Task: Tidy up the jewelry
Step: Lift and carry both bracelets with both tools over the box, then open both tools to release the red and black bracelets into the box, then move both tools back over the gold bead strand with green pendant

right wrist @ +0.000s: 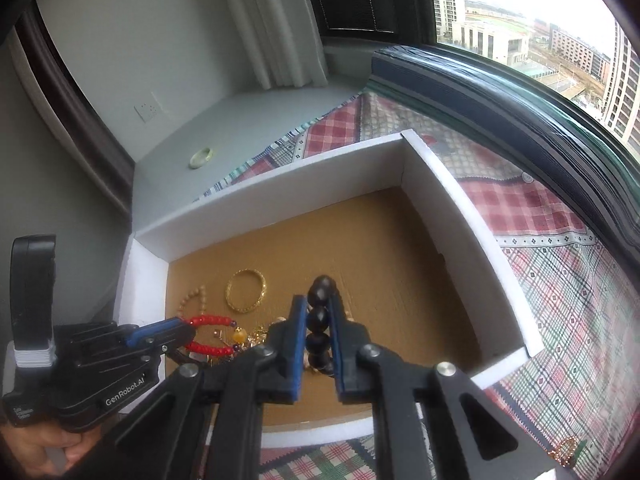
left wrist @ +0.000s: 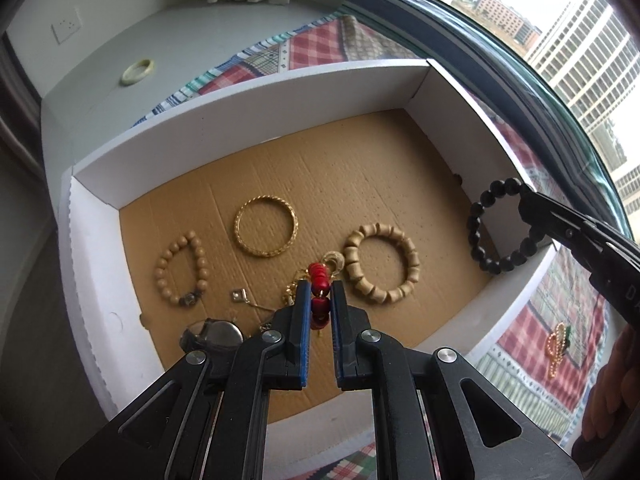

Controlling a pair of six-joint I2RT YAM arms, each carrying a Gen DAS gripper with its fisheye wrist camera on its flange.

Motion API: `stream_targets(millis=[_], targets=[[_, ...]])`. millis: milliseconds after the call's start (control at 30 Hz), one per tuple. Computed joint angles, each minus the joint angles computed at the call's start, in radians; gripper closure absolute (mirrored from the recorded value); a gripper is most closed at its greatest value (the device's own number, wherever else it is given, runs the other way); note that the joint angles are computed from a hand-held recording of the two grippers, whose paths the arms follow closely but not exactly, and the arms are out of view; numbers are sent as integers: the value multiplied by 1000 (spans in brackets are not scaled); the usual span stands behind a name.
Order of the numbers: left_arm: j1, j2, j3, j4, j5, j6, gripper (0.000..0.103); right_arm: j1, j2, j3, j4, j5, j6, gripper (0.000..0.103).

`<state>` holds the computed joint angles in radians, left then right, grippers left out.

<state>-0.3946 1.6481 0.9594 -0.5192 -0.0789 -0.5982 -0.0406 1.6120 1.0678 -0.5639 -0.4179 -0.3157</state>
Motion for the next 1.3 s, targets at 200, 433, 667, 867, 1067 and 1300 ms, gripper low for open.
stream_targets(millis=[200, 433, 667, 867, 1067, 1300], targets=[[-9, 63, 21, 20, -66, 11, 88, 31, 72, 11, 49, 38, 24, 90], [-63, 2, 6, -4, -134, 35, 27, 22, -10, -62, 86, 75, 91, 68], [-259, -64, 24, -98, -146, -4, 26, -151, -351, -274, 19, 100, 81, 56], [-477, -2, 108, -130, -111, -36, 25, -587, -559, -386, -148, 4, -153, 55], [-643, 136, 261, -137, -90, -52, 25, -1080, -450, -363, -223, -51, -447, 55], [-737, 272, 431, -139, -84, -11, 25, -1340, -266, -286, -185, -77, -547, 55]])
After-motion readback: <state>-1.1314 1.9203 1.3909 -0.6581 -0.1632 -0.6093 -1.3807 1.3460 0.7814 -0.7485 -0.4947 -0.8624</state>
